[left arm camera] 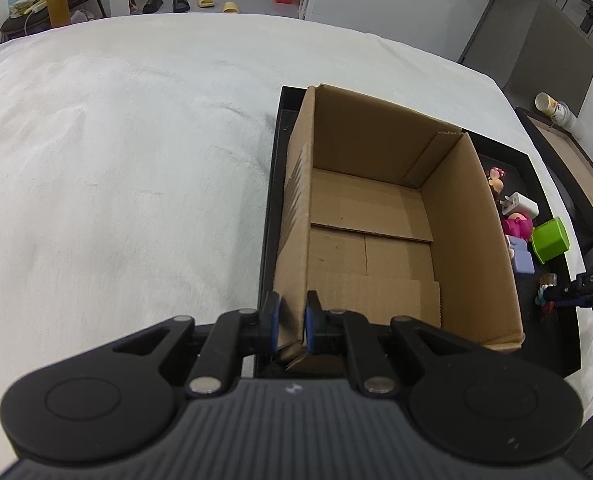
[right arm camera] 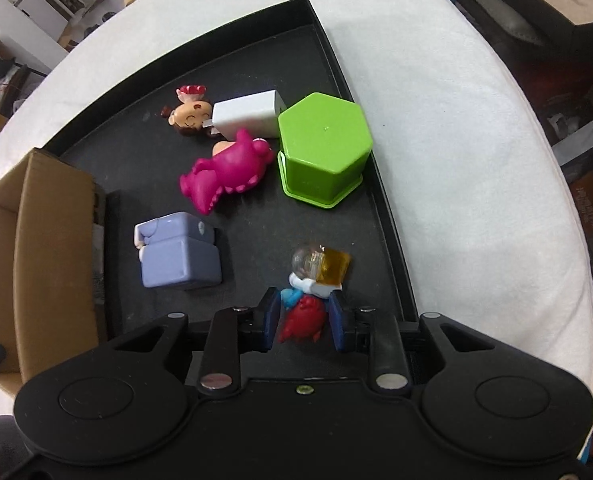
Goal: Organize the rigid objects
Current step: 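Close the right gripper on the Smurf figure and lift it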
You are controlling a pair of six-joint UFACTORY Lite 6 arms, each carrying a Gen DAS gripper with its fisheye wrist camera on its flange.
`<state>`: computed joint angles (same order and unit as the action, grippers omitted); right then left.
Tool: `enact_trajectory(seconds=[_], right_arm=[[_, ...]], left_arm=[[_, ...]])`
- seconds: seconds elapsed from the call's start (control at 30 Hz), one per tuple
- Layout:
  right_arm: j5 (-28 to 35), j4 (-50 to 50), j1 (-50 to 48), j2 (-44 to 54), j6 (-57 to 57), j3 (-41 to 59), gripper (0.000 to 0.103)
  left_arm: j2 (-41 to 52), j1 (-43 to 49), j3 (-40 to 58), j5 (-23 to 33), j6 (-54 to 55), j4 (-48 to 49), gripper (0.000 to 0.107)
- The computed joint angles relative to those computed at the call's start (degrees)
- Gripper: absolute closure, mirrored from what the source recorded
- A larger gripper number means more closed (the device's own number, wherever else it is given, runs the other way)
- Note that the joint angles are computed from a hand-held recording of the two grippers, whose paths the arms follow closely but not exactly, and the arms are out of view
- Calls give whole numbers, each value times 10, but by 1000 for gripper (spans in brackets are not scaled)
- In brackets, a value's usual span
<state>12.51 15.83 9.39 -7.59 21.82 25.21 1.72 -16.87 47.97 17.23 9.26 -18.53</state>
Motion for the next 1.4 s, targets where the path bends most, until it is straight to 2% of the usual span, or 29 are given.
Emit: enact_trajectory(seconds=[0.13,0.27,0.33,0.43,0.63,0.83,0.97,1.27,1.4], right_arm=[[-8,-73,11,22,69,12,71],[-12,-108,15,44,104,21,65],[-5,-159,21,66,157,34,65],[-2,-249,36,83,252,44,65],[7,-285,61,69,300,39,73],[69,-353,120,4,382,43,73],[109,-372,157,-20,412,59,73],[179,-367,204,-42,416,128,73],[211,-395,235,-34,449,157,73]], left_arm=[[0,2,-10,-16,25,-25,96],[-2,-12,-22,-42,-22,24,96],[-3,-19,-28,-54,-52,52,96],[-3,-17,-31,-62,-47,44,96],[-2,-12,-34,-69,-17,20,96],[-8,-15,-41,-72,-20,26,96],[-10,-3,-41,-65,46,-45,96],[-10,6,-38,-54,95,-91,96],[-10,18,-38,-46,139,-142,95]])
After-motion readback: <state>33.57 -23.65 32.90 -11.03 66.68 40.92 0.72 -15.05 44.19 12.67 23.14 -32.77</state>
